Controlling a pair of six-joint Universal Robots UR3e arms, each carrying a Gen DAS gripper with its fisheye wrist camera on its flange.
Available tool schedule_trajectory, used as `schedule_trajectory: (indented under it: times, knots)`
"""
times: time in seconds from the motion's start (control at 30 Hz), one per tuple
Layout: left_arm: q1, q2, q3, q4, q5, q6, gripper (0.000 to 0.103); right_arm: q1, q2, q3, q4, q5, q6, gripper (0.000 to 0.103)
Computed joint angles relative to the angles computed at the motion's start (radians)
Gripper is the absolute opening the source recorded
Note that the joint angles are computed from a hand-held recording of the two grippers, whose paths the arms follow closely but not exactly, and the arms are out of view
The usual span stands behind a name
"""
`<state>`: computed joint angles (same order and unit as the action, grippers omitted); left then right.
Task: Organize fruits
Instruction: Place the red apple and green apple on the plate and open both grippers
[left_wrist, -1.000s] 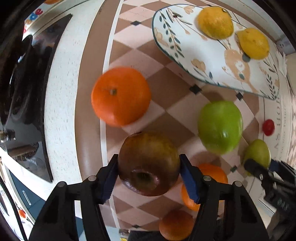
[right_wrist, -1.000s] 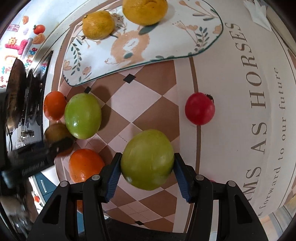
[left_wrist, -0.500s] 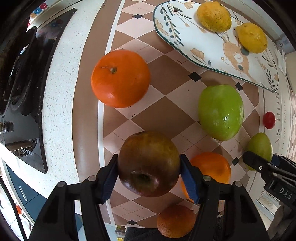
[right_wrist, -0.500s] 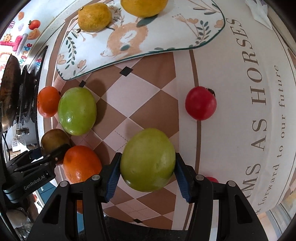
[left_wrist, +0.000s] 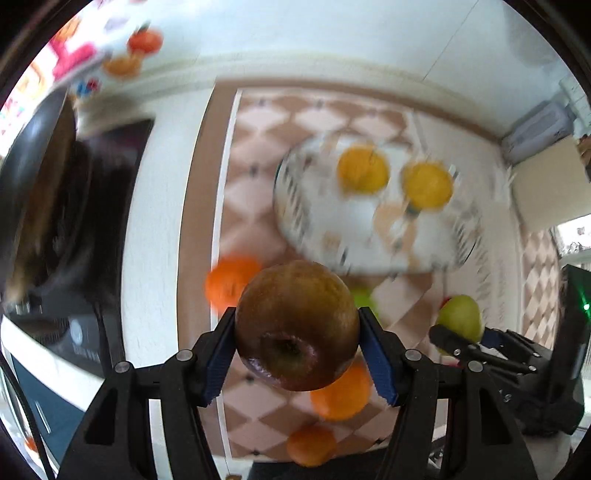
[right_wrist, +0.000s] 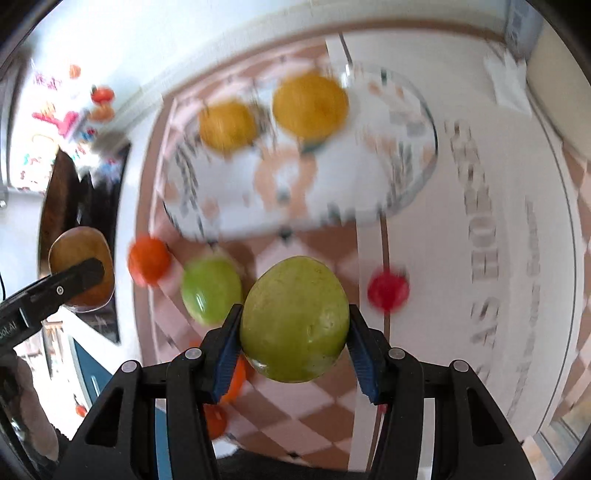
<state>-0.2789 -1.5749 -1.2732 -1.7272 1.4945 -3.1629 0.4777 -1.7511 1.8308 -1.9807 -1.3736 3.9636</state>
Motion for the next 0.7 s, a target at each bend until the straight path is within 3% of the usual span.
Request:
schedule_trajectory:
  times: [0.33, 0.5, 0.7]
  knots:
    - [0.002, -0.51, 0.495, -0.192, -0.122, -0.056, 0.061, -0.126, 0.217, -0.122, -0.031, -0.004, -0.22, 0.056]
    - [-0.014, -0.627, 0.598, -0.256, -0.175, -0.078, 0.061, -0.148, 0.247, -0.091, -0.075, 0.012, -0.244, 0.056]
    - [-0.037, -0.671, 0.633, -0.263, -0.147, -0.09, 0.062, -0.163, 0.261, -0.087, -0.08, 0.026, -0.261, 0.057]
